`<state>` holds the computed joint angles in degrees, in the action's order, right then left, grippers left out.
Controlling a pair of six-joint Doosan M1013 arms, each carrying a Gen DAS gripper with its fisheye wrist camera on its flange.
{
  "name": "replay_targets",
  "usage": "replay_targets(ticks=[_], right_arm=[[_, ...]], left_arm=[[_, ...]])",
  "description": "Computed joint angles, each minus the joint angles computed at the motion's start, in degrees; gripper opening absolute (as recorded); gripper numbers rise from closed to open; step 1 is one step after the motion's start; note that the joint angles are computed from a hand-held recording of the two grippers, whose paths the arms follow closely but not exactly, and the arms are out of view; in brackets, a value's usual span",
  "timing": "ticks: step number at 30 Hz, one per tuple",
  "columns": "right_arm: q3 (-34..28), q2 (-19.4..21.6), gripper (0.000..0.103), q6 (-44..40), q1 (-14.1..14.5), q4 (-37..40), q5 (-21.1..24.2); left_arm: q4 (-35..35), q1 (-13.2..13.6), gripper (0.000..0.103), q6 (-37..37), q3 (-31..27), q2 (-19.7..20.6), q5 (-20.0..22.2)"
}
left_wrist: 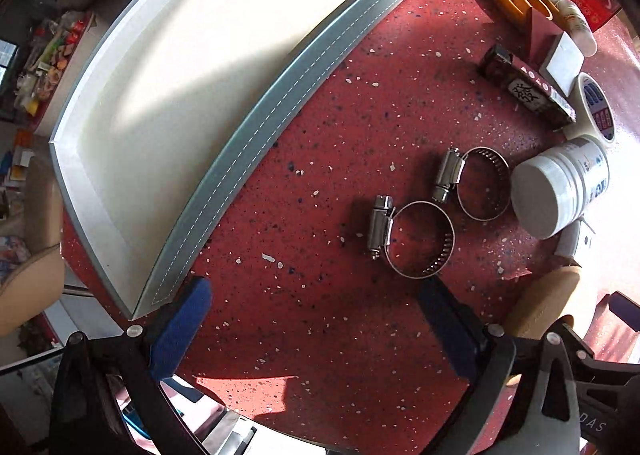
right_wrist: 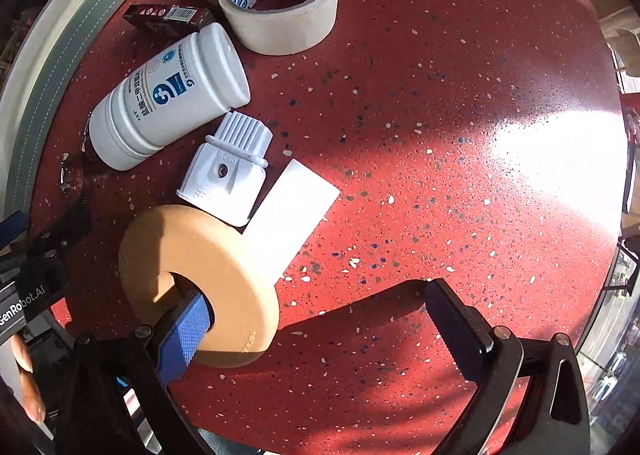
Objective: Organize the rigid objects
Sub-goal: 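Insert right gripper finger through the beige ring's hole and close, then grasp a steel hose clamp with the left gripper while right holds the ring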
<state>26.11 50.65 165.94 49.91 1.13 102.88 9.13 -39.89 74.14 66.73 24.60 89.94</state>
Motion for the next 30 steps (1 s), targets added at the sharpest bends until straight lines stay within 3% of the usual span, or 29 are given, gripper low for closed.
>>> replay_targets(ticks=[2, 4, 8, 13, 16, 19, 25, 30], right_arm=[[6.9, -3.7, 0.102, 2.9, 0.3, 1.0, -2.5], [13.6, -7.3, 0.102, 5.6, 0.8, 1.6, -5.3], [22.5, -12.4, 0.102, 9.6, 1.6, 3.1, -9.4], [26.8, -15.1, 0.102, 10.3, 2.7, 2.2, -10.5], [28.5, -16.4, 0.102, 10.7, 2.2, 2.0, -11.2], [29.0, -16.8, 0.102, 9.6, 1.1, 2.9, -12.1], [31.0, -17.7, 0.102, 8.7, 1.3, 2.2, -14.0], [31.3, -18.1, 0.103, 9.7, 2.4, 0.8, -14.1]], left_arm=[[-0.1, 0.8, 0.103, 1.9, 0.6, -0.6, 0.3], [-0.5, 0.8, 0.103, 2.7, 3.3, -1.7, -2.6], [-0.4, -1.5, 0.103, 2.5, -0.5, -0.1, -2.4], [-2.6, -1.4, 0.103, 2.7, -4.0, 2.4, -1.9], [-7.1, -1.8, 0.103, 9.2, -4.0, 2.2, -1.5], [-8.9, -3.9, 0.103, 13.9, 0.3, -0.6, -1.8], [-11.0, -2.6, 0.103, 1.5, 2.5, -2.7, -2.3], [-5.9, -4.4, 0.103, 2.8, 2.8, -2.9, -3.3]])
